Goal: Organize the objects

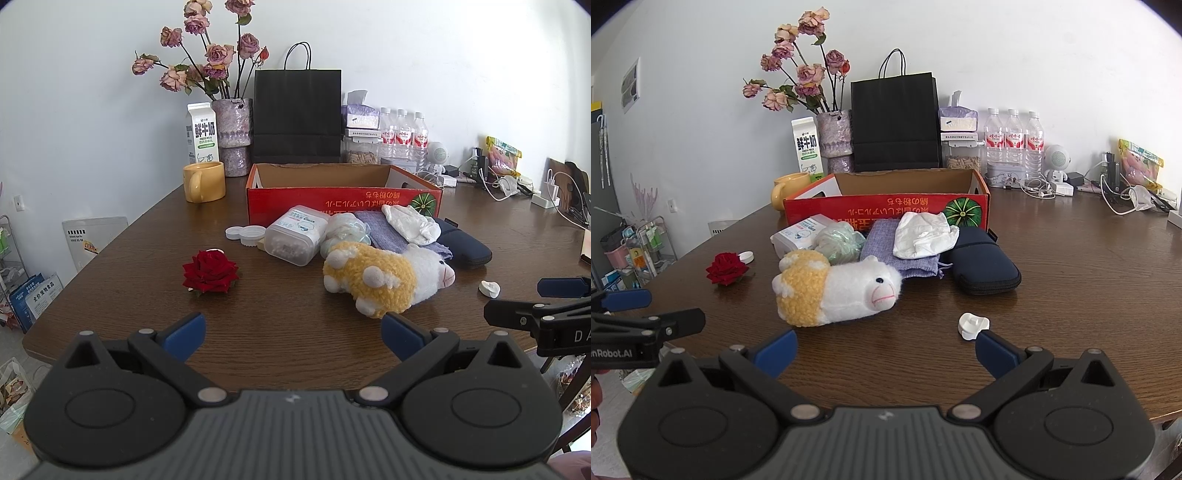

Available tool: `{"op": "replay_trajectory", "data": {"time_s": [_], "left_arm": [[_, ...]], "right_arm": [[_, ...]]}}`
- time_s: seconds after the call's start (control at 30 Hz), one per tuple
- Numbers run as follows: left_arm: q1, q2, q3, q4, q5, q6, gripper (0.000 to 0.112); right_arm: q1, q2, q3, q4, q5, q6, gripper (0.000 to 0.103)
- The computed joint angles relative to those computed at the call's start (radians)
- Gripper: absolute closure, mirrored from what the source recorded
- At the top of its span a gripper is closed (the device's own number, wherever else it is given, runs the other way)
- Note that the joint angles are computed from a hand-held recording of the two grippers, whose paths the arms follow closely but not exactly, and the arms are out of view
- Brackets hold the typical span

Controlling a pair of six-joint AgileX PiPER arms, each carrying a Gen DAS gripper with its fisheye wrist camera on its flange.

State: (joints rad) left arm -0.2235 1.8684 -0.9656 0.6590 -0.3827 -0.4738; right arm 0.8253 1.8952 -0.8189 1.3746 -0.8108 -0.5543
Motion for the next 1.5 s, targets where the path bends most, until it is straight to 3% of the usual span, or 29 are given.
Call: {"op": "replay_trajectory", "data": {"time_s": [0.6, 1.03, 1.33, 1.5], "left_arm": [[0.032, 0.051, -0.059, 0.103, 0.014, -0.131, 0.009], [0.055, 0.16, -0.209, 0.062, 0.101, -0.142, 0.009], [0.069, 0.243, -0.354, 0.154, 0.143, -0.262, 0.009], [0.064, 0.292, -0.435, 0.221, 0.176, -0.336, 0.009]], "right_arm": [[-0.039, 0.031, 0.017, -0.013, 0.002, 0.022, 0.0], [-0.125, 0.093, 0.012, -0.078, -0.006, 0.035, 0.005], [-0.201, 0.13, 0.001, -0.163, -0.003, 0.045, 0.023], [-0.238, 0.14, -0.003, -0.205, 0.027, 0.062, 0.05]]}}
